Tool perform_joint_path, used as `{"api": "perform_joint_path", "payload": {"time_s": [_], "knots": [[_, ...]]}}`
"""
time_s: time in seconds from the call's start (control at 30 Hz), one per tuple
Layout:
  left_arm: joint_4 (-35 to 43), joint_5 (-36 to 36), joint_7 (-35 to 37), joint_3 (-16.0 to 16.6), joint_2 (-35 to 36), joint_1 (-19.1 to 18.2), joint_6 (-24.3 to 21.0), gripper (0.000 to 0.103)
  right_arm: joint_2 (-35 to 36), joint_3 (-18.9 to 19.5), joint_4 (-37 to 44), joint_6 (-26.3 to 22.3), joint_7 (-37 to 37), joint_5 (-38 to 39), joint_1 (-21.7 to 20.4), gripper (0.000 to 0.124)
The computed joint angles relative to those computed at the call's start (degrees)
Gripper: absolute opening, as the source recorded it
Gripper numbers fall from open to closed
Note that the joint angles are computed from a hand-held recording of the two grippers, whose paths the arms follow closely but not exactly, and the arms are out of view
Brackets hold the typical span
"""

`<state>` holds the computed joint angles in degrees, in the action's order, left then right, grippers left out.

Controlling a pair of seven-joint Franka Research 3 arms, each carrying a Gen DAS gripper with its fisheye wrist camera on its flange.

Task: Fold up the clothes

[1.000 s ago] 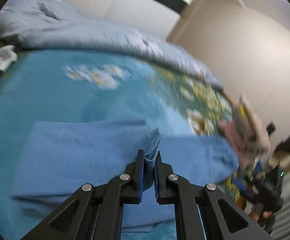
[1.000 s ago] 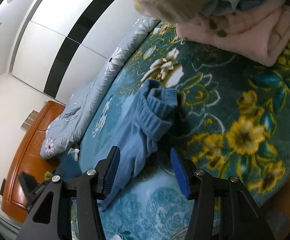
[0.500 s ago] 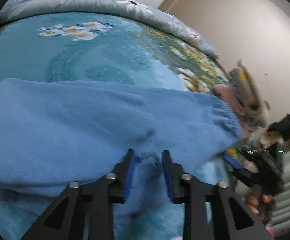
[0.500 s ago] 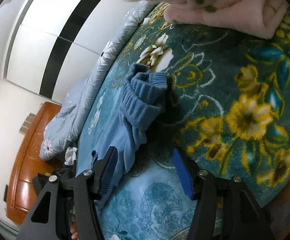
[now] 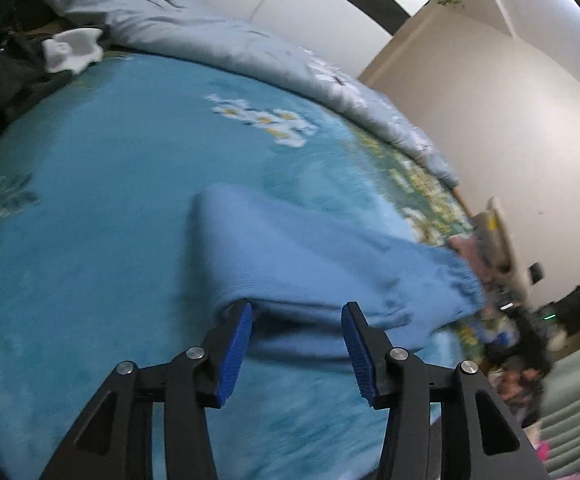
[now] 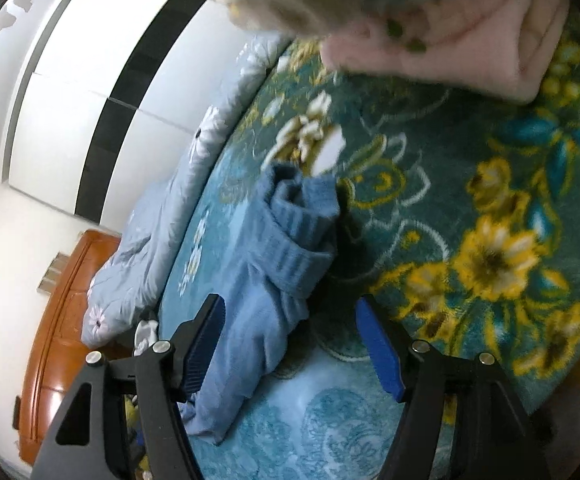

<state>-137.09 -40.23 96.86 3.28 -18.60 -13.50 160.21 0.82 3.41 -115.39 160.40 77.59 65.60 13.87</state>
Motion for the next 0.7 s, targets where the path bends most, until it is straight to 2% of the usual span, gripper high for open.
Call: {"api": "perform_joint_path", "payload": {"time_s": [0.07, 0.1, 0.13, 0.2, 0.3, 0.37, 0.47, 0.5, 0.6, 0.67, 0.7], "knots": [[-0.74, 3.05, -2.40, -1.18, 0.06, 1.57, -0.46, 0.051, -1.48, 0.57, -0.89, 3.78, 4.32, -7.07, 0.81, 0.069], [-0.85, 2.93, -1.76, -0.84, 0.22, 1.19, -0.27, 0.051, -2.23, 0.82, -1.41, 5.58, 7.34, -11.78, 1.16, 0.069], [-0.97, 3.62, -2.07, -1.05, 0.36, 1.39, 0.04, 0.051, -2.14, 0.96, -0.54, 4.96, 6.69, -12.61, 1.70, 0.069], [-0.73, 5.33, -2.23, -1.30, 0.59, 1.55, -0.11, 0.051, -0.97, 1.28, 2.74, 1.27, 2.00, -10.67, 2.79, 0.069], [-0.47, 6.06, -0.66, -0.95, 0.31, 0.88, -1.10, 0.051, 3.77, 2.60, 9.53, -9.50, -4.25, -9.71, 3.81, 0.069], [-1.00, 4.75, 1.20, -0.24, -0.66, -0.08, -1.13, 0.051, 7.52, 3.88, 13.83, -14.97, -5.58, -10.50, 4.26, 0.069], [-3.19, 1.91, 3.99, 1.10, -3.48, -1.47, 1.41, 0.051, 13.09, 5.19, 20.28, -20.96, -5.84, -13.24, 4.53, 0.069], [-4.27, 2.85, 2.82, 0.57, -4.36, -0.66, 2.99, 0.051, 14.87, 5.11, 22.26, -21.68, -3.85, -15.92, 5.02, 0.069], [-6.29, 12.46, -5.88, -3.21, -5.25, 5.20, 4.12, 0.054, 18.31, 4.79, 25.87, -21.77, 2.06, -21.97, 5.76, 0.069], [-6.60, 16.19, -8.50, -3.35, -4.61, 5.99, 3.41, 0.054, 19.85, 4.83, 27.45, -21.62, 4.64, -24.00, 5.65, 0.069], [-6.24, 16.30, -8.49, -2.11, -3.72, 4.76, 2.84, 0.054, 20.48, 4.92, 28.20, -21.83, 5.48, -25.19, 5.69, 0.069]]}}
